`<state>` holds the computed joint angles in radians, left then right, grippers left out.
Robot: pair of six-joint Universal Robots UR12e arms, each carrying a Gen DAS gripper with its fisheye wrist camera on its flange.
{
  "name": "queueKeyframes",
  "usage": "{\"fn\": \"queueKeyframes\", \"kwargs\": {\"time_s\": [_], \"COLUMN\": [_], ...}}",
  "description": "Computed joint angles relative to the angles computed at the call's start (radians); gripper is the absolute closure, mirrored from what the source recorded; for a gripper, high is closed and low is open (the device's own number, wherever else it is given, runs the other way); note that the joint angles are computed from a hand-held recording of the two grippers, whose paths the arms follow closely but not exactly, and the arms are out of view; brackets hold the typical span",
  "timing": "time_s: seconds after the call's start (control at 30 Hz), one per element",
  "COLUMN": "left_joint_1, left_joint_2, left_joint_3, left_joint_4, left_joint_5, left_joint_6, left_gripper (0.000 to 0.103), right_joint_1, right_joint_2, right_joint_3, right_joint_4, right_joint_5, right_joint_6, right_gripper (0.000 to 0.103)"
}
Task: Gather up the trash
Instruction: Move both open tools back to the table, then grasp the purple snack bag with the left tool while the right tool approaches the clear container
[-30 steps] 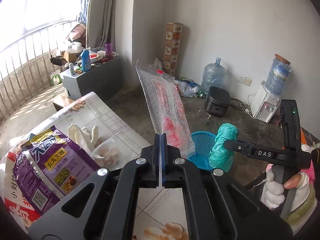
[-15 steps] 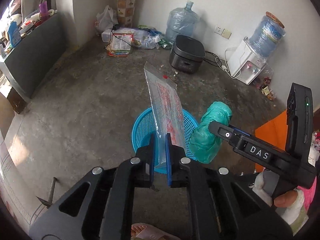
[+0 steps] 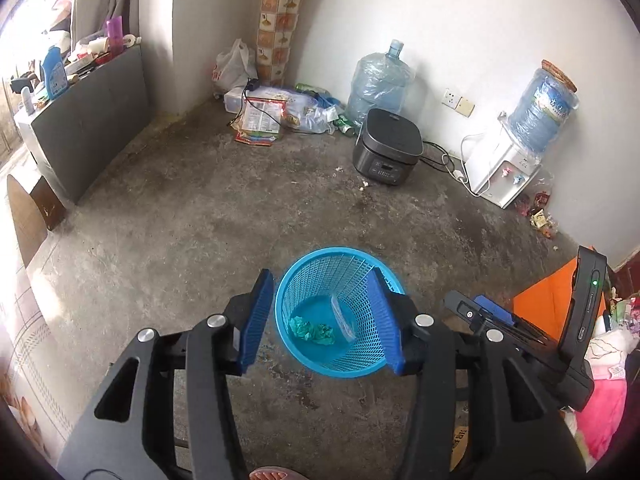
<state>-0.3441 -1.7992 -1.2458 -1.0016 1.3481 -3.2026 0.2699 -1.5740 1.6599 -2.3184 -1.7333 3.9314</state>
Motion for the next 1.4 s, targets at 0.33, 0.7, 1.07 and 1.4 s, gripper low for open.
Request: {"fn": "queueKeyframes", "kwargs": {"time_s": [0.33,0.7,1.07,1.4], "left_joint_1": [0.081,0.250,0.502,0.670], "left_joint_2": [0.240,0.537,0.784,0.854], "left_joint_3": [-0.153,-0.385,-0.577,-0.659], "left_joint_4": [0.130,0.225,0.153,0.135], "left_joint_5": [-0.120,-0.005,0.052,-0.167], "left_joint_6": [-0.013,-0.059,-0.111,-0.176], "left_gripper": [0.024,0.011,0.011,0.033], "right_joint_1": [0.191,0.329,0.419,0.445], "right_joint_2": [0.004,0.037,0.098,0.168], "right_joint_3": [-0.088,-0.157,-0.222,-0.299], "right_joint_4": [-0.212,-0.413,-0.395,-0.280], "right_joint_5": [-0.302,-0.267,-0.111,0.072], "right_joint_6": [-0.280,-0.479,-0.607,-0.628], "right_gripper": [0.011,0.006,0.007,0.029]}}
